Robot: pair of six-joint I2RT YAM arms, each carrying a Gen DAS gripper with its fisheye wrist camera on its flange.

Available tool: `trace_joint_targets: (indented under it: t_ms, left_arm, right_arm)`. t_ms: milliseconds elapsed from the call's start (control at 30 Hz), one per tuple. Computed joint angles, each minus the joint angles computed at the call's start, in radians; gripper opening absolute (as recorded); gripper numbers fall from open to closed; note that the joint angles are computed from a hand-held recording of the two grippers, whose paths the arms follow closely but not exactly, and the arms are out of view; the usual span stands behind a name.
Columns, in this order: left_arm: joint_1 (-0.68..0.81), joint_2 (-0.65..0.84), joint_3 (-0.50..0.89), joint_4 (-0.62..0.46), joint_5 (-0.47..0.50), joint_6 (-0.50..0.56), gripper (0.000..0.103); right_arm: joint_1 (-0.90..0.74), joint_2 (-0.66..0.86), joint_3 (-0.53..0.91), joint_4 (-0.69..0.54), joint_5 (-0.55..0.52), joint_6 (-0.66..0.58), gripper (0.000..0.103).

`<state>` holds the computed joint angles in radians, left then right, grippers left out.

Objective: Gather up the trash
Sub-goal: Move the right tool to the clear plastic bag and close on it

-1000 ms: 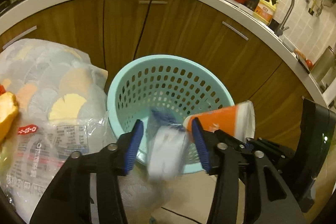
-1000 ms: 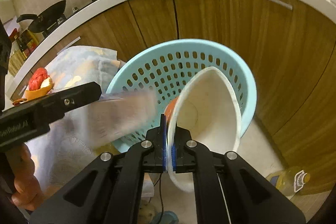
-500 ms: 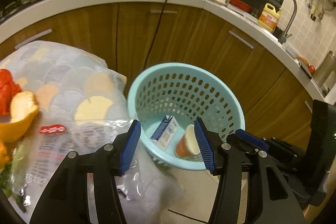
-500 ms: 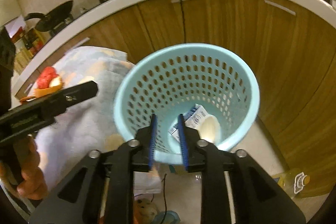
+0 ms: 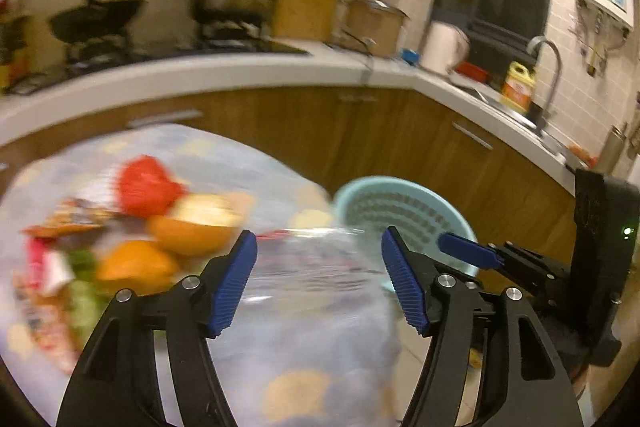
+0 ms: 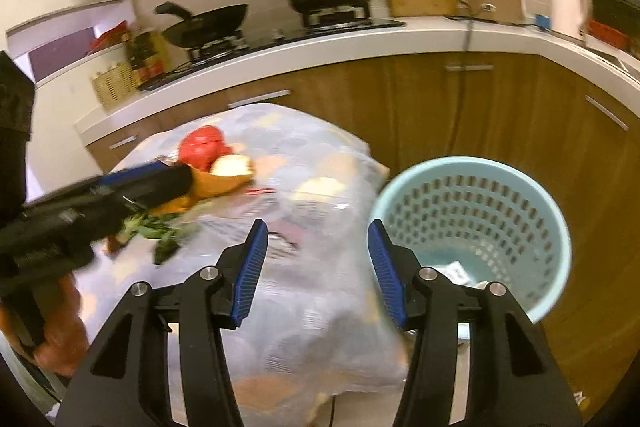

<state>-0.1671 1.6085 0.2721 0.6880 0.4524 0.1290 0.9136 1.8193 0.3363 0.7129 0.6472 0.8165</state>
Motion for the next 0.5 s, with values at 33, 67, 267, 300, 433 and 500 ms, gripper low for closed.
trace_joint_targets:
  t_ms: [33,67,267,300,433,500]
  left_arm:
    - [0.05,-0.025,-0.018,0.002,0.018,0.017,0.065]
    - [0.099,-0.052,-0.032,-0.004,0.033,0.032,0.065]
    - [0.441,-0.046,-0.062,0.024,0.112,0.144,0.076]
    - [0.478,-0.018,-0.05,0.019,0.115,0.17,0.076]
    - [0.565,0.143,0.036,-0.018,0.089,0.222,0.076]
    - [0.563,0.186,0.051,-0.025,0.076,0.233,0.076]
  right_arm:
    - [0.011,0.012,0.018,-0.003,0.006,-0.005,0.049]
    - [0.018,0.027,0.037,-0.008,0.011,-0.006,0.049]
    - [0.01,0.109,0.102,-0.002,-0.021,-0.004,0.049]
    - [0.009,0.121,0.112,-0.006,-0.017,-0.005,0.05]
    - [-0.034,0.156,0.152,-0.018,-0.03,-0.032,0.058]
    - [-0.076,0.162,0.177,-0.049,-0.041,-0.044,0.058]
